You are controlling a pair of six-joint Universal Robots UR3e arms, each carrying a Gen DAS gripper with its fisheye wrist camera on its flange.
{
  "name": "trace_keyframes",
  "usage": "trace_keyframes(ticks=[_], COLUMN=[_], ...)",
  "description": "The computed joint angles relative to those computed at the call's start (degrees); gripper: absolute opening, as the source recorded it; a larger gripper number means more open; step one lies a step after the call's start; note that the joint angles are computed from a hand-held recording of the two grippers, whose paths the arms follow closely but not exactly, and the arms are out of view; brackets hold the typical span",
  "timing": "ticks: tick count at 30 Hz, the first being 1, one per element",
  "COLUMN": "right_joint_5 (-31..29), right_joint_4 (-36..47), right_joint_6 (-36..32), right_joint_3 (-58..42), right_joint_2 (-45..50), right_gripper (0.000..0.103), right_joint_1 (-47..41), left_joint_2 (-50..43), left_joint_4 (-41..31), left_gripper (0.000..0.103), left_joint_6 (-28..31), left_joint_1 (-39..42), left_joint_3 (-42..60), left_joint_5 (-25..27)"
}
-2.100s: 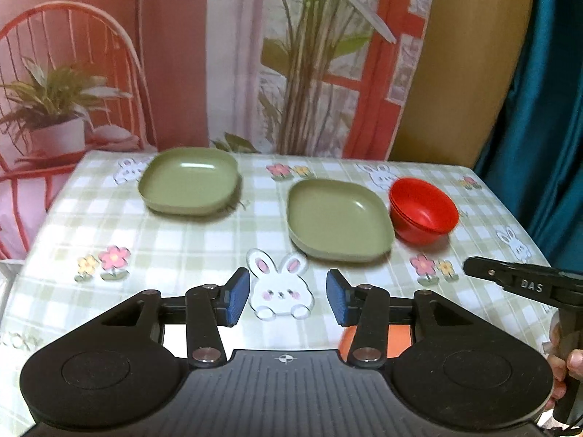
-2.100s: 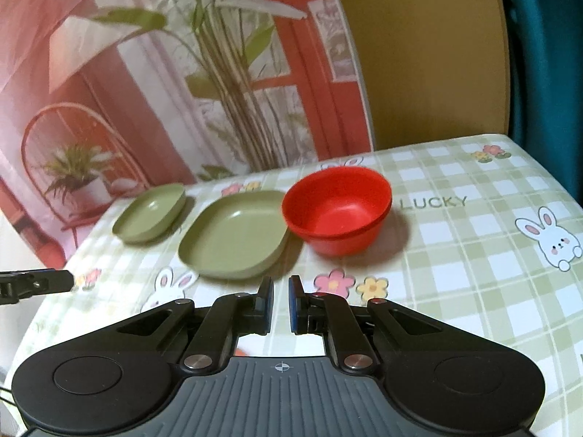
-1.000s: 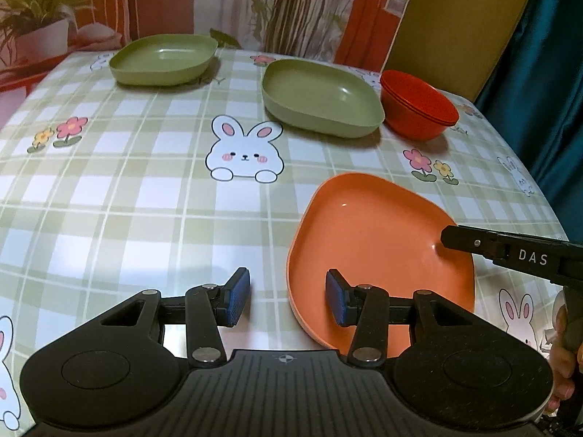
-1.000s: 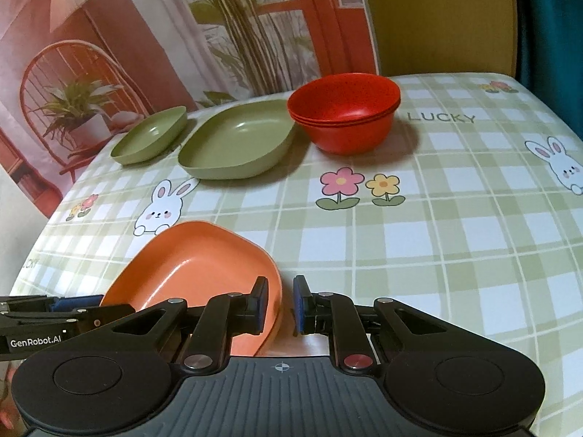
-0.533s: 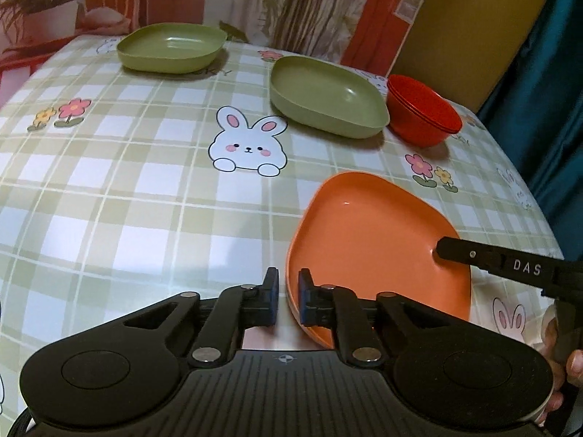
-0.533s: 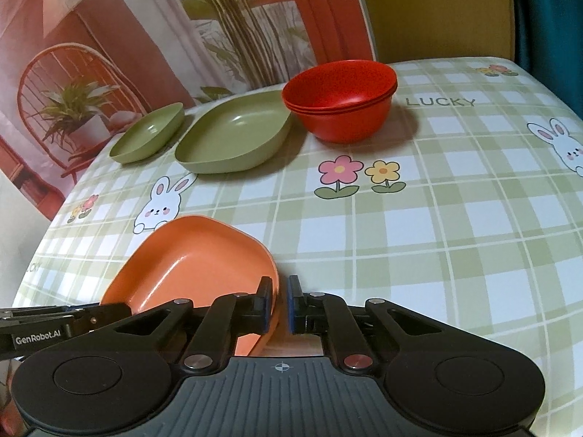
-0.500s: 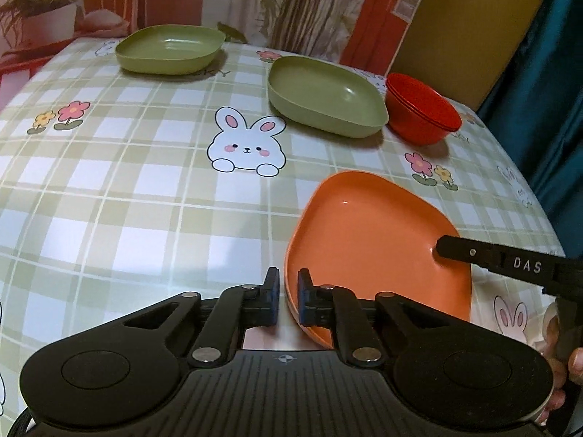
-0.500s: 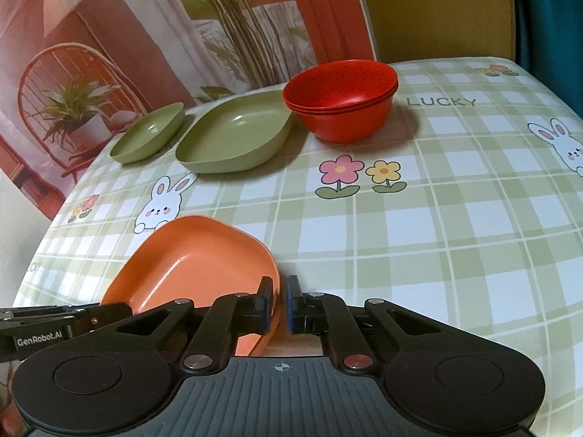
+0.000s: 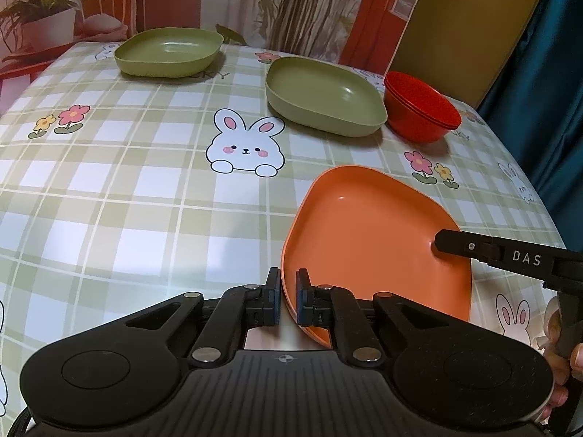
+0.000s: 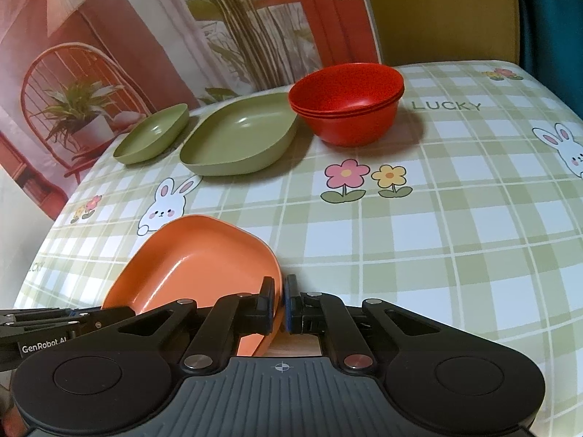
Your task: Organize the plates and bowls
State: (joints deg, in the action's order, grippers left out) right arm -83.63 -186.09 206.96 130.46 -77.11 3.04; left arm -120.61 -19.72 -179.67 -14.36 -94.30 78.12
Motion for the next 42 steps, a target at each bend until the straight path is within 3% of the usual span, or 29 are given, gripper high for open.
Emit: trace_keyframes(ticks=[12,24,35,42], right_joint_5=[0.17,0.37,1.42,3.55], right_joint_4=[-0.27,-0.07,5.19,12.44], right_joint_6=[-0.03,-0.97,-3.95,-9.18], right_joint_3=[-0.59,-3.39,-12.82,-25.93], right_joint_2=[0.67,1.25,2.91,7.15], right_gripper=[0.005,0.005,0.003,0.003], right_joint_1=[0.40,0.10,-2.63,-5.74], left_joint_2=[0.27,-0.65,-3.57,-8.45], left_joint_4=[2.50,0.45,-2.05,-4.69], left_gripper=[0.008,0.008,0.008,0.008], left_joint_6=[-3.92,-4.94,-6.72,-7.94], left_joint_1=[1.03,0.96,0.94,0.28], left_joint_3=[-1.42,1.97,11.69,22.53], left_joint_5=[-1.11,-0.61,-0.82,-0.20])
